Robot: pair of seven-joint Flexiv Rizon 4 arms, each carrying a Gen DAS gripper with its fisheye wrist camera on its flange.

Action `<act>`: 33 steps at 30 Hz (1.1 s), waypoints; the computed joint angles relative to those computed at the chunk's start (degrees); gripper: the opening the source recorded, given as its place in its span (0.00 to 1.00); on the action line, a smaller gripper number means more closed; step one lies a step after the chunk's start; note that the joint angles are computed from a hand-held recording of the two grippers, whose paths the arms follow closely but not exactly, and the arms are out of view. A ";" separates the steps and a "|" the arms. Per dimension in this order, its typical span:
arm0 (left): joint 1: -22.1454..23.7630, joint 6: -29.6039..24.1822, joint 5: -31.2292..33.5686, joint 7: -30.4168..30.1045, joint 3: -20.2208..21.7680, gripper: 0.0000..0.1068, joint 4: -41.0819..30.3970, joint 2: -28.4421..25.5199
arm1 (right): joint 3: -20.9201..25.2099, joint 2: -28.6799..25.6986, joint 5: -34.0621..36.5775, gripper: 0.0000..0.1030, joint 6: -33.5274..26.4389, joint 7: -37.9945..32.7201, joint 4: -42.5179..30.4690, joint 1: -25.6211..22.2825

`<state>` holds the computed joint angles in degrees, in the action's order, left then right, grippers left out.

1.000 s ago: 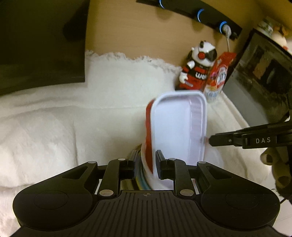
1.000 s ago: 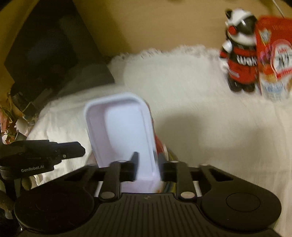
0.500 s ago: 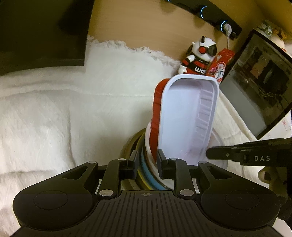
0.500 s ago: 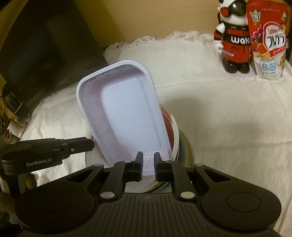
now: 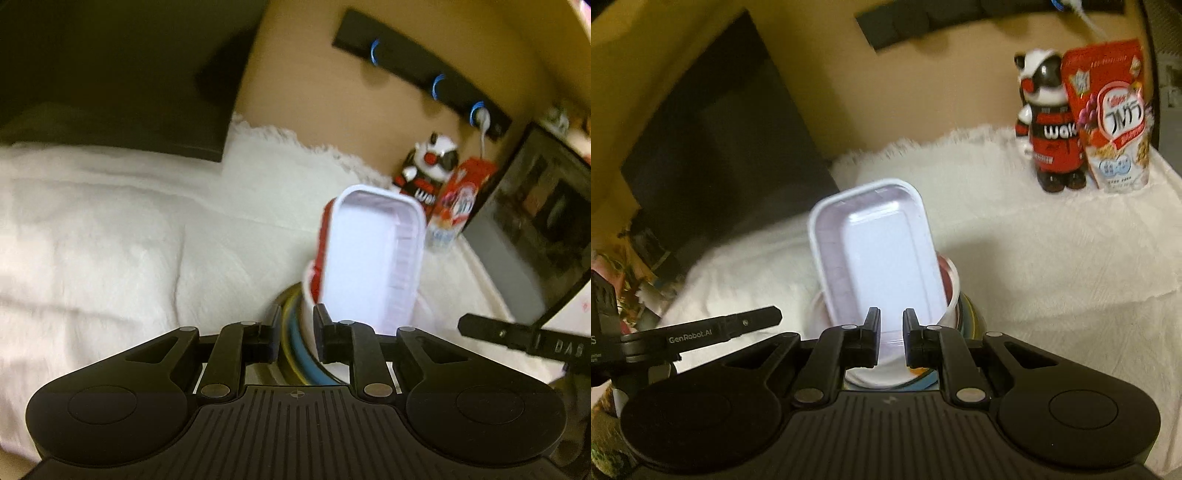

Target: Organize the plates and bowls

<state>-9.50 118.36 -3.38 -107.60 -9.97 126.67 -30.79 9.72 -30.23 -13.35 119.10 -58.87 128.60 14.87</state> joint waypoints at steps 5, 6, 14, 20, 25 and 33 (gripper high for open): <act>-14.86 8.51 -11.44 2.16 7.44 0.14 5.81 0.58 | -2.65 1.88 7.76 0.27 8.27 -7.09 7.72 6.51; -18.86 10.58 -18.22 5.56 7.55 0.14 7.24 0.28 | -2.77 1.79 9.76 0.34 9.83 -8.15 9.10 7.72; -34.34 23.47 -34.17 7.53 6.08 0.14 11.03 -6.08 | -1.89 -3.10 23.47 0.48 21.83 -15.19 19.55 16.10; -40.33 28.50 -47.91 13.74 1.49 0.14 11.33 -7.76 | -0.07 -8.93 34.78 0.60 34.38 -16.54 23.13 22.68; -42.59 30.96 -55.54 18.20 -1.45 0.14 11.08 -7.90 | -0.05 -9.29 35.36 0.62 36.34 -16.49 23.97 23.31; -41.48 30.88 -56.30 17.50 -3.27 0.14 12.23 -7.28 | -0.29 -9.38 35.20 0.62 36.18 -16.83 24.56 23.98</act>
